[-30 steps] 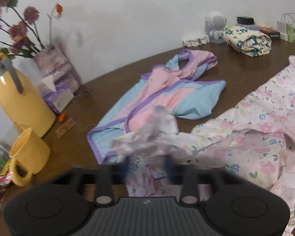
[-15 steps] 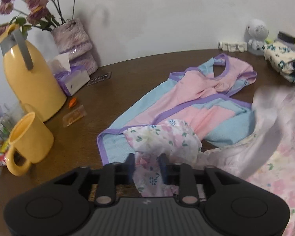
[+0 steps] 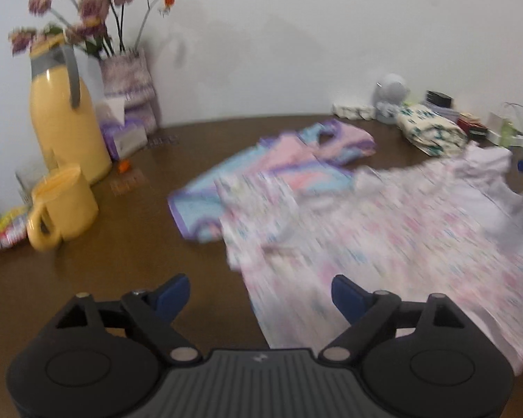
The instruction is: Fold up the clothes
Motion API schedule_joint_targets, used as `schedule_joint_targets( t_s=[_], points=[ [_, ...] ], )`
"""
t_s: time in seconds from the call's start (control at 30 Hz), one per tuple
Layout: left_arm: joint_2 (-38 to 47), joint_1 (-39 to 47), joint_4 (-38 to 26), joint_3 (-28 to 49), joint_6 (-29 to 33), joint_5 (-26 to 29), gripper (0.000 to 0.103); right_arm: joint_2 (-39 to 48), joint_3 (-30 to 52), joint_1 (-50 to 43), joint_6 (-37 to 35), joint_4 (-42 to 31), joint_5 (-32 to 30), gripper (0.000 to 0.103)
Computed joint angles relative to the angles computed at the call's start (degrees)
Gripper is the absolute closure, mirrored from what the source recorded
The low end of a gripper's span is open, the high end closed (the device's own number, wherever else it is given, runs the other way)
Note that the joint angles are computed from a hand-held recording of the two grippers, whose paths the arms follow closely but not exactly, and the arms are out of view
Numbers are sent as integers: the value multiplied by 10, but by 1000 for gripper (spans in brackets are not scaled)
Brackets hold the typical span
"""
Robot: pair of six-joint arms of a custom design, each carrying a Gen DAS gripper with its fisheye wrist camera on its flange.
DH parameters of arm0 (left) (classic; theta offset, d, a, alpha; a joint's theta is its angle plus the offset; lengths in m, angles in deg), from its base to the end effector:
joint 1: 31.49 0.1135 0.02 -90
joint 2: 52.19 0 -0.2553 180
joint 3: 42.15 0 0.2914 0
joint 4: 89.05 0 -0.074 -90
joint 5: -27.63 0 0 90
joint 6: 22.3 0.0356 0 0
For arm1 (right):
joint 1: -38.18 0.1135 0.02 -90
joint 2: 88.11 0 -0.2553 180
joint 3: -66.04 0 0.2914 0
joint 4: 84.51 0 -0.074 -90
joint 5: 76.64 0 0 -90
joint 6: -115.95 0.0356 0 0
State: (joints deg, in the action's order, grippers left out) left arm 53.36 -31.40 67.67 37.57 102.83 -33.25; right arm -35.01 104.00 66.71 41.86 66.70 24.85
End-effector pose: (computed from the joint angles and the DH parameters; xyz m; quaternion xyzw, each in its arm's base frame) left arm 0.4196 -0.0167 0.1530 0.3568 0.8384 -0.1222 0.3935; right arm 0.2023 0.1019 0.1660 -0.0617 0.9144 0.0620 0.3953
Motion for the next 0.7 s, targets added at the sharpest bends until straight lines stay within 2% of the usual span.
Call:
schedule_joint_targets(
  t_s=[0.2,0.33,0.43,0.5,0.63,0.7],
  points=[
    [-57,9,17,-99,16,-17,14,-126,-83,175,114,-100,134,0],
    [-82,9,32,-139,8,-34,14,-119,-81,290,203,-179,232,2],
    [-90,4,48,-157,-12,-63,14,-87,-75,339,272,-228,264,15],
    [-94,-2,65,-167,-32,-84,16,-96,-85,347,305,-245,262,29],
    [-97,-7,73,-173,-51,-95,20,-86,-93,381,370,-277,284,33],
    [-98,-11,76,-176,-57,-102,22,-81,-94,387,376,-277,286,42]
  ],
)
